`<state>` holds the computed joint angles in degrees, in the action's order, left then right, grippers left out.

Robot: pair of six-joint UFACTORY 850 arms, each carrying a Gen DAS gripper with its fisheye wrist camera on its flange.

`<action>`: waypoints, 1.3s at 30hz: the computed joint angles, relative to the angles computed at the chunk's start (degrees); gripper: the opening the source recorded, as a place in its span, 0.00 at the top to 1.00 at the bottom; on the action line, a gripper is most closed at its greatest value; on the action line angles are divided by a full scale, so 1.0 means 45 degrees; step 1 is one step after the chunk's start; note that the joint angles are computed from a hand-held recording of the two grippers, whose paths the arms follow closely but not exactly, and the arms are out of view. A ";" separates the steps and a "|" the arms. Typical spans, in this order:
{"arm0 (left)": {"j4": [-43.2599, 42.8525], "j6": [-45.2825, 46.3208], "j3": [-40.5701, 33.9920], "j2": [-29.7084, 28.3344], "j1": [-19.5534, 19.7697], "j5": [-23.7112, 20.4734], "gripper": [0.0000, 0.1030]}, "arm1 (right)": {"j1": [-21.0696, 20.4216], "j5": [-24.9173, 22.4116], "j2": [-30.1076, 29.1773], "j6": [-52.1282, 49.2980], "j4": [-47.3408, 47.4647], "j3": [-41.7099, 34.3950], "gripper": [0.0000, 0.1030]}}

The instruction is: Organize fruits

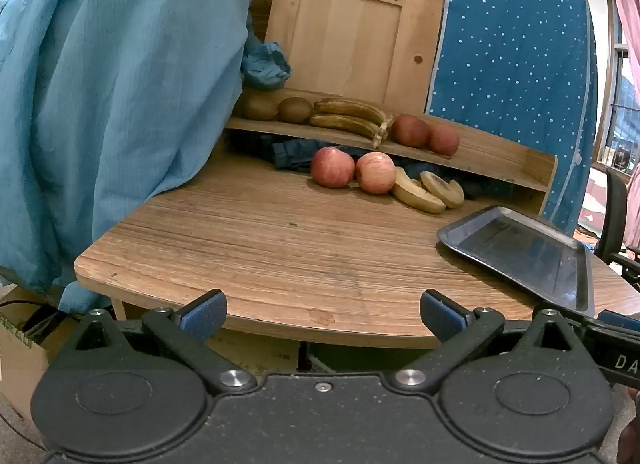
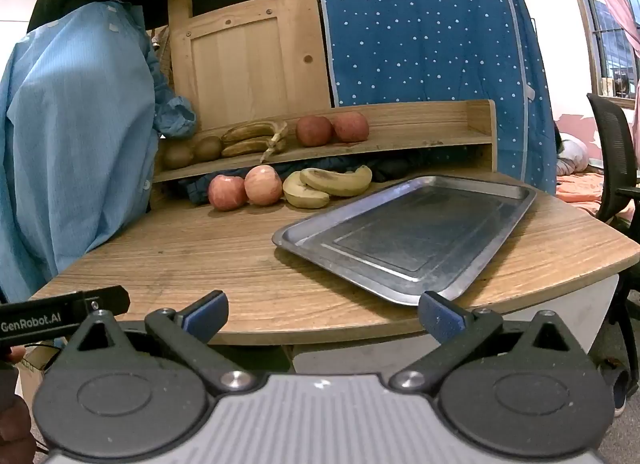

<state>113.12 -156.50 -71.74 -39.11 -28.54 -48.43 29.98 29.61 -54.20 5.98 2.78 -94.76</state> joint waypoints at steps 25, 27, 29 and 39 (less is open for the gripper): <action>0.0037 0.0015 0.0054 -0.0005 0.0044 0.0055 0.01 | 0.0013 -0.0027 -0.0073 0.0087 -0.0022 -0.0076 0.00; 0.0037 0.0015 0.0054 -0.0005 0.0044 0.0055 0.01 | 0.0014 -0.0033 -0.0078 0.0087 -0.0023 -0.0082 0.00; 0.0028 0.0020 0.0053 -0.0003 0.0041 0.0055 0.01 | 0.0015 -0.0041 -0.0078 0.0093 -0.0032 -0.0080 0.00; 0.0026 0.0020 0.0050 -0.0004 0.0044 0.0061 0.01 | 0.0018 -0.0038 -0.0082 0.0080 -0.0016 -0.0079 0.00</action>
